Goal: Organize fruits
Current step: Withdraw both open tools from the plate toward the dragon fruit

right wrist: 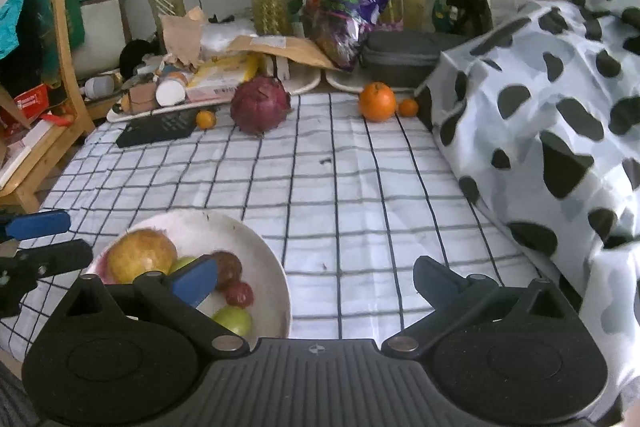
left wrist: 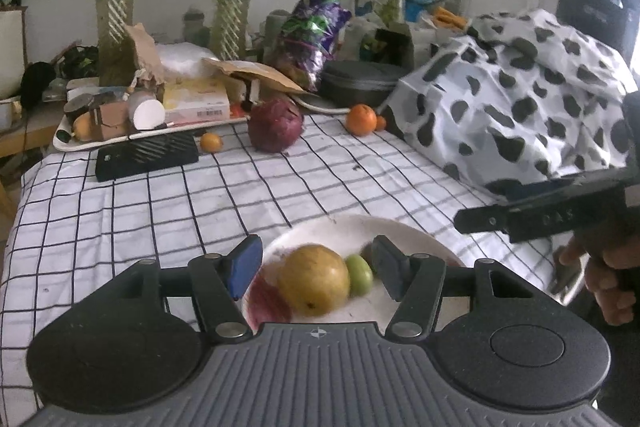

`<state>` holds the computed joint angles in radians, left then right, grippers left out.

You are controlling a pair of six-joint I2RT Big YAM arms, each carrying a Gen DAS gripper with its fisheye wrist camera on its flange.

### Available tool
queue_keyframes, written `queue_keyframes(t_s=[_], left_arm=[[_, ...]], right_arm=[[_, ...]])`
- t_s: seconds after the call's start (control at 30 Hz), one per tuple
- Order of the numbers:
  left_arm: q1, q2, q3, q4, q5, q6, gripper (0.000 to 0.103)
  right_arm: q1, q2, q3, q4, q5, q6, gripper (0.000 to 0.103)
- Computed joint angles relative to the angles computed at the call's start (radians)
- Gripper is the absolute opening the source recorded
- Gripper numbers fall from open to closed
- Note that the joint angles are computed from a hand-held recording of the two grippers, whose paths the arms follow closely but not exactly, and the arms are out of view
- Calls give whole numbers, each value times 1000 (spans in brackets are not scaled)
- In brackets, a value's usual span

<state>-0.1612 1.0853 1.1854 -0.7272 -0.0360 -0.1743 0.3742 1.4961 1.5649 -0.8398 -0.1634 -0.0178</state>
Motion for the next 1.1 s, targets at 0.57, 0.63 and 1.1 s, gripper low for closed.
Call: queue_keyframes(t_s=[0.57, 0.63, 1.1], left_arm=[[75, 102, 17, 111, -29, 96, 59], [74, 120, 27, 116, -47, 120, 59], [72, 230, 91, 183, -138, 214, 59]], right_arm=[[46, 90, 76, 54, 73, -116, 103], [50, 111, 99, 49, 84, -125, 103], [56, 270, 298, 9, 67, -152, 103]])
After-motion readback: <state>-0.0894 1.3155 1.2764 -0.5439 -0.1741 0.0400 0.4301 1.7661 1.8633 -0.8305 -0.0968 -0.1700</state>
